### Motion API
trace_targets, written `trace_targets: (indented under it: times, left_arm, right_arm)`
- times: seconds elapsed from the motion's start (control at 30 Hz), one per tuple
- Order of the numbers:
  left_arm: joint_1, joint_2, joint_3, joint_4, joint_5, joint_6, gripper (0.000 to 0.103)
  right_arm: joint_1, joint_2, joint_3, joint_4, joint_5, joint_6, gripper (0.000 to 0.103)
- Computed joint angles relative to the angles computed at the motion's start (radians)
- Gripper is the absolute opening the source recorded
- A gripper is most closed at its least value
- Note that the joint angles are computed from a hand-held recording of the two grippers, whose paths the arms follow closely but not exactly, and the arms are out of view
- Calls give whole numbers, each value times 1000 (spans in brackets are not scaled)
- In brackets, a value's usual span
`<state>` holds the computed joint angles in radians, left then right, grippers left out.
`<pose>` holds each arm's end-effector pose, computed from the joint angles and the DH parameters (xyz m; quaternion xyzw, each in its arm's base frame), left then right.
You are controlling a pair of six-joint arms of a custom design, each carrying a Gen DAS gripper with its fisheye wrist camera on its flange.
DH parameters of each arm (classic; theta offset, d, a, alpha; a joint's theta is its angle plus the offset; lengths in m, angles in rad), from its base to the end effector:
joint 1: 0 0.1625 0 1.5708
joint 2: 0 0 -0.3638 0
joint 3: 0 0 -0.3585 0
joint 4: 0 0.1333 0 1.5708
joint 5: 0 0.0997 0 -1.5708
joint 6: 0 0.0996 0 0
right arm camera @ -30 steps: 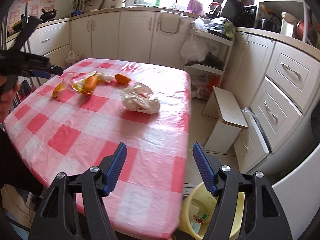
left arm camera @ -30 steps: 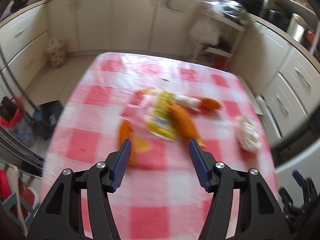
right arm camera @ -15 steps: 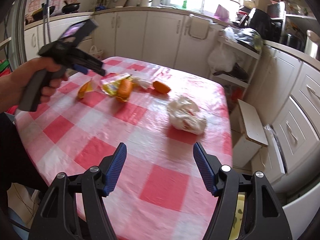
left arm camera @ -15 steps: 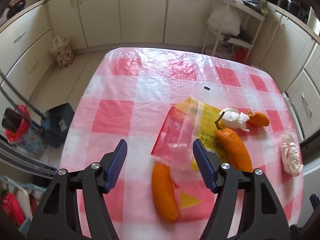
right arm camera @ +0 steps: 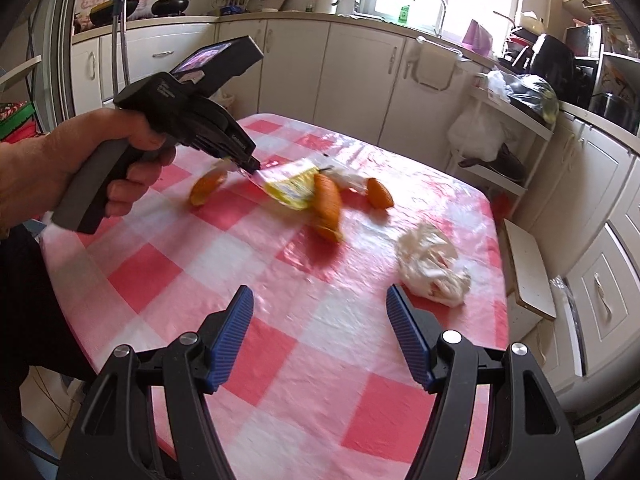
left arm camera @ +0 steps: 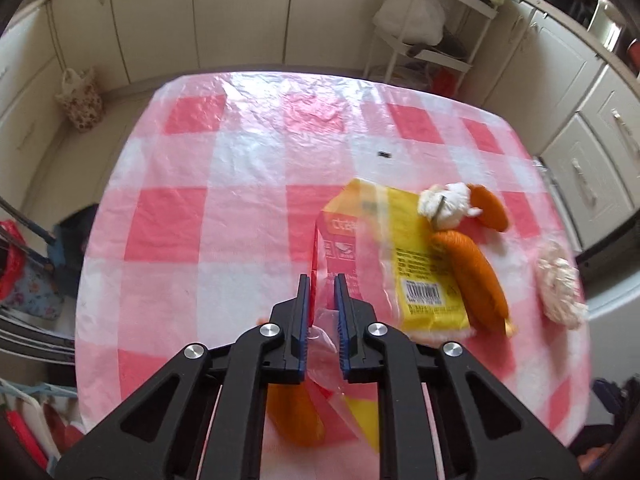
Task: Collect trash
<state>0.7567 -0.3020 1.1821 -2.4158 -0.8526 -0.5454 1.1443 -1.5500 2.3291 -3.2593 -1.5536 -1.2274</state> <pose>-0.3526 -0.6064 -0.0841 0.1315 0.9268 -0.2081 0.2836 -0.0436 -0.4223 0.2918 0.3537 -0.8258 0.3031 0.3179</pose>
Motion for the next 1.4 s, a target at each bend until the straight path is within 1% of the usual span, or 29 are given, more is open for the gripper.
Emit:
trace_targets:
  times: [0.07, 0.13, 0.27, 0.37, 0.47, 0.57, 0.7, 0.77, 0.83, 0.9, 0.93, 0.97, 1.03, 1.07, 1.1, 1.2, 1.3, 1.4]
  left_arm:
    - [-7, -45, 64, -39, -33, -1, 10]
    - [-19, -93, 134, -84, -39, 0, 10]
    - [-39, -210, 291, -211, -30, -30, 10]
    - [-43, -283, 378, -268, -14, -57, 10]
    - [-49, -343, 452, -300, 11, -69, 10]
    - [-40, -387, 497, -322, 4, -67, 10]
    - [-36, -412, 514, -342, -5, -43, 10]
    - [-42, -423, 524, -352, 0, -32, 10]
    - [-44, -430, 529, -363, -4, -23, 10]
    - [-44, -435, 532, -369, -8, -20, 10]
    - [-43, -436, 535, -371, -11, -19, 10]
    - [-43, -435, 534, -371, -13, -18, 10]
    - [-43, -436, 536, -368, -15, -17, 10]
    - [-44, -436, 536, -364, -15, -16, 10]
    - [-45, -435, 534, -362, -16, -16, 10]
    - [-49, -426, 528, -356, -22, -12, 10]
    - [-58, -407, 514, -345, -28, -3, 10]
    - [-76, -380, 499, -330, -32, 11, 10]
  right_arm:
    - [21, 18, 3, -8, -9, 2, 67]
    - [42, 36, 4, -14, -17, 3, 67]
    - [80, 72, 0, -3, -29, 15, 67]
    - [115, 113, -11, 8, -44, 31, 67]
    - [151, 166, -41, 19, -71, 64, 67]
    - [184, 221, -70, 7, -93, 82, 67]
    - [230, 306, -134, 6, -123, 131, 67]
    - [260, 357, -183, 8, -161, 166, 66]
    - [278, 386, -214, 19, -186, 190, 62]
    - [295, 424, -252, 30, -229, 219, 53]
    - [300, 439, -272, 49, -246, 236, 52]
    - [304, 451, -284, 54, -259, 246, 48]
    - [307, 463, -302, 81, -282, 258, 35]
    - [307, 462, -307, 99, -288, 263, 25]
    - [306, 461, -304, 101, -289, 263, 20]
    - [292, 426, -270, 107, -283, 243, 16]
    - [262, 363, -215, 114, -269, 214, 14]
    - [222, 274, -148, 128, -252, 187, 14]
